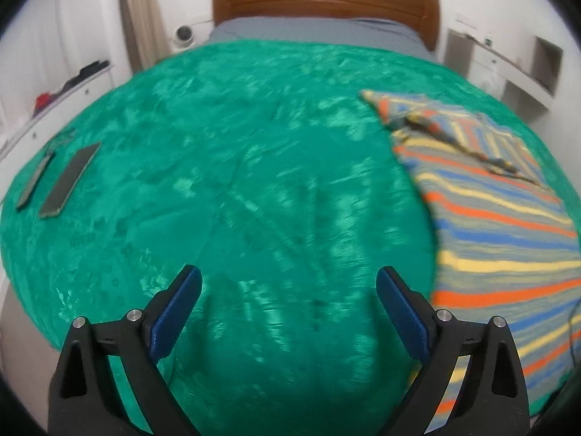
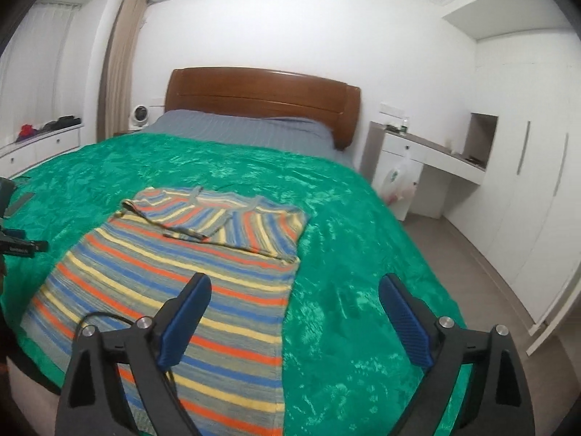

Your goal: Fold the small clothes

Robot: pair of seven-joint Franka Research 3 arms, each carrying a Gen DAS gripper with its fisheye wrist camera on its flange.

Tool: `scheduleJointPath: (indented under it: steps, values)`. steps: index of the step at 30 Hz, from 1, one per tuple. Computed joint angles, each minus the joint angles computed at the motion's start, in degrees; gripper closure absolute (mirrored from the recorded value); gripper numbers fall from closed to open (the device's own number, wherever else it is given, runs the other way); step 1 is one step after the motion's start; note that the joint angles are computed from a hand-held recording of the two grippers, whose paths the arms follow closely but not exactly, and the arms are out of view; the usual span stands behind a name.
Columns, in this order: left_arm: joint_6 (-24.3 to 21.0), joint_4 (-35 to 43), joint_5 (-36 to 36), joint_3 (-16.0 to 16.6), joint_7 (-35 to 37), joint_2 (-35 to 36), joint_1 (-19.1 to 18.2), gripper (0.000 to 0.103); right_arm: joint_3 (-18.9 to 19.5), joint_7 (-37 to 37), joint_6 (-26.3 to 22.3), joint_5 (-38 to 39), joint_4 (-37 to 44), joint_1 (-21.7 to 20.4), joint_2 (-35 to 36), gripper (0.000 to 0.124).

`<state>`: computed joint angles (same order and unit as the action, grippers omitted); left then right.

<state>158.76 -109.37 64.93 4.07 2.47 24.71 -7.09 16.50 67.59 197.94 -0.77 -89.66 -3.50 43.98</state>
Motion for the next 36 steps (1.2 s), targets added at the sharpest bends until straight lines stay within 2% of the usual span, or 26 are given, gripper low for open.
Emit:
scheduleJointPath:
  steps: [3, 5, 10, 12, 14, 16, 22, 24, 29, 32, 36]
  values:
    - [0.46, 0.09, -2.11, -0.10, 1.23, 1.71, 0.86, 0.004, -4.33, 0.31, -0.90, 3.67, -0.31, 3.31, 0.20, 0.031]
    - [2.70, -0.53, 1.19, 1.91, -3.25, 1.88, -0.32, 0.002, -6.67, 0.30, -1.97, 6.06, -0.16, 4.96, 0.39, 0.031]
    - [5.39, -1.37, 2.63, 2.53, -5.53, 1.82, 0.10, 0.000, -12.97, -0.83, -1.28, 11.57, -0.55, 9.41, 0.35, 0.031]
    - [6.79, -1.58, 3.40, 2.85, -7.04, 1.88, 0.23, 0.000, -16.79, -1.94, -0.87, 14.05, -0.27, 12.16, 0.89, 0.031]
    - [7.61, -1.70, 3.64, 2.89, -7.08, 1.92, 0.47, 0.000, -18.65, -2.50, -2.43, 16.22, 0.62, 13.30, 1.31, 0.031]
    - [7.91, -1.85, 3.89, 2.99, -7.18, 1.84, 0.37, 0.000, -15.73, -2.23, -3.05, 16.20, 0.81, 10.56, 1.11, 0.031]
    - [7.87, -2.05, 3.12, 2.65, -6.46, 1.72, 0.56, 0.000, -12.93, -1.90, -2.19, 15.82, -1.01, 7.74, 0.15, 0.031]
    - [7.76, -2.01, 3.07, 2.79, -6.64, 1.76, 0.34, 0.000, -10.66, -1.81, -0.82, 14.44, -1.66, 5.82, 0.05, 0.031]
    - [7.11, -1.94, 4.33, 3.16, -8.64, 1.68, -0.31, 0.000, -11.65, -0.46, -1.38, 15.24, -1.27, 6.43, 0.30, 0.031]
    - [5.71, -1.81, 1.82, 1.80, -5.62, 1.62, 0.53, 0.000, -11.85, -0.11, -1.28, 15.29, -1.27, 6.57, 0.32, 0.031]
    - [5.90, -2.03, 2.36, 2.32, -6.03, 1.49, 0.04, 0.000, -11.54, 0.04, -0.18, 14.72, -2.03, 6.31, 0.01, 0.031]
